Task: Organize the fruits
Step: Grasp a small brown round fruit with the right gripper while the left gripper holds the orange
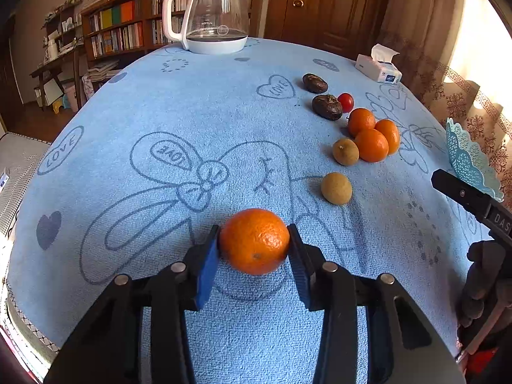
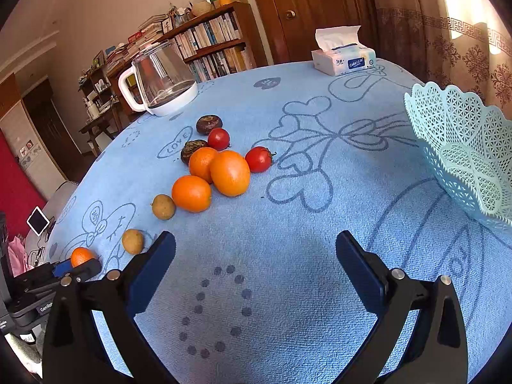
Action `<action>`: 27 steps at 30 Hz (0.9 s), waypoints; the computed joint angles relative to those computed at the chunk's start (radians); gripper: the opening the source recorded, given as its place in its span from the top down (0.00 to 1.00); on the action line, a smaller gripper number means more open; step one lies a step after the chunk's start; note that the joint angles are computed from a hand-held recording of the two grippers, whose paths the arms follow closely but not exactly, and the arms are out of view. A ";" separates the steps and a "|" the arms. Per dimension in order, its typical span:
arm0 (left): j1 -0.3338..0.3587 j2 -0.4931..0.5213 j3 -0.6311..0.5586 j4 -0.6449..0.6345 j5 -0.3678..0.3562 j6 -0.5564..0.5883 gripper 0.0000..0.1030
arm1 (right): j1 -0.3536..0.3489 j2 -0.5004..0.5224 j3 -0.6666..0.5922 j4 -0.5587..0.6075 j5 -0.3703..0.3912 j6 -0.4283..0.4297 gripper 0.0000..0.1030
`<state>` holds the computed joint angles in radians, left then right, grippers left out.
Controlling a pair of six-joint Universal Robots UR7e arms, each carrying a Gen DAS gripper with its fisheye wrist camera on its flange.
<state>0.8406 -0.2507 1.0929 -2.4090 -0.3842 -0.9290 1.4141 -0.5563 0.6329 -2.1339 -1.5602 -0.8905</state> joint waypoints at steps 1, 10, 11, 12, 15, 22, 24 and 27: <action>-0.001 0.001 -0.002 -0.003 0.001 0.004 0.60 | 0.000 0.001 -0.001 0.000 -0.001 -0.001 0.02; -0.004 -0.020 0.032 -0.042 0.027 0.024 0.60 | 0.026 -0.047 0.100 -0.003 -0.038 -0.058 0.02; -0.005 -0.025 0.039 -0.051 0.032 0.027 0.60 | 0.031 -0.056 0.124 -0.006 -0.043 -0.071 0.02; -0.007 -0.030 0.048 -0.058 0.038 0.026 0.60 | 0.037 -0.062 0.142 -0.001 -0.045 -0.085 0.02; -0.009 -0.048 0.071 -0.055 0.049 0.007 0.60 | 0.056 -0.078 0.199 -0.003 -0.063 -0.130 0.13; -0.011 -0.087 0.118 -0.026 0.068 -0.062 0.60 | 0.094 -0.060 0.221 0.074 -0.102 -0.173 0.42; -0.012 -0.096 0.129 -0.016 0.072 -0.082 0.60 | 0.100 -0.054 0.222 0.087 -0.110 -0.179 0.54; -0.011 -0.104 0.138 -0.013 0.073 -0.097 0.60 | 0.106 -0.041 0.216 0.091 -0.126 -0.179 0.64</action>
